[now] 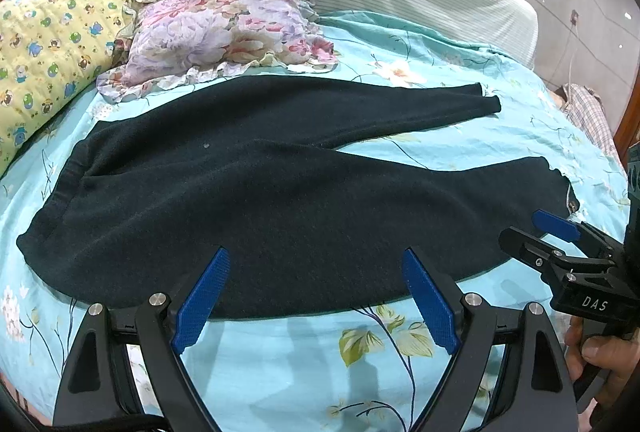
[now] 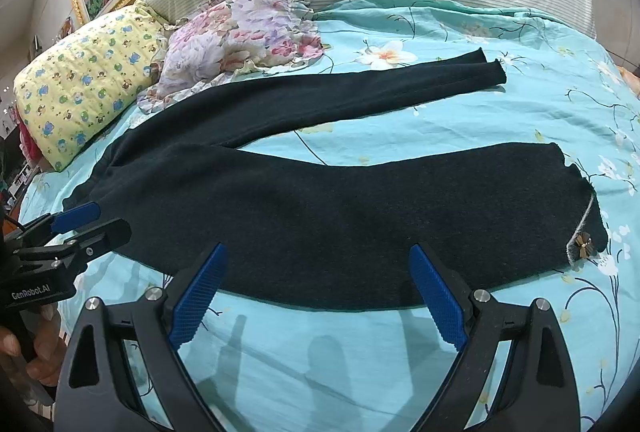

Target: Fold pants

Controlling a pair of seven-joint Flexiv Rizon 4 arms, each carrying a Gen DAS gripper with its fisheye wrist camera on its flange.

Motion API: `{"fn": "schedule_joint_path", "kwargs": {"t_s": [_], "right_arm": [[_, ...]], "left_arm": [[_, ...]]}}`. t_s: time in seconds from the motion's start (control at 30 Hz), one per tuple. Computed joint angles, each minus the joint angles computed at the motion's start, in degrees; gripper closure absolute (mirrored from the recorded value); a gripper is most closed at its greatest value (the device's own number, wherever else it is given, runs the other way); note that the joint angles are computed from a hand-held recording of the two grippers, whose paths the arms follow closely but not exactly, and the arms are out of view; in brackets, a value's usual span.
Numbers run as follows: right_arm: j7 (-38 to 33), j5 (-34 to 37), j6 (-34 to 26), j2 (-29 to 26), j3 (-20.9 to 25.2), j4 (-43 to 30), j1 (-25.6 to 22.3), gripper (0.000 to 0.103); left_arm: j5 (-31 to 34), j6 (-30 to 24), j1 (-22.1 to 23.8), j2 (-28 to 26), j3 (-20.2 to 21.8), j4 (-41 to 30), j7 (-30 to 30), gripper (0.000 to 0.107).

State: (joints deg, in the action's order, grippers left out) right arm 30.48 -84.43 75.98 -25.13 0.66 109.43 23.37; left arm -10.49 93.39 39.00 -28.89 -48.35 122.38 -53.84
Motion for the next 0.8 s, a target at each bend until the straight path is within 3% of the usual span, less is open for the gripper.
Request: {"fn": "schedule_joint_path", "kwargs": {"t_s": [0.8], "right_arm": [[-1.5, 2.0, 0.4, -0.2, -0.4, 0.0, 0.3, 0.011]], "left_arm": [[-3.1, -1.5, -2.4, 0.1, 1.8, -1.0, 1.9, 0.018]]}}
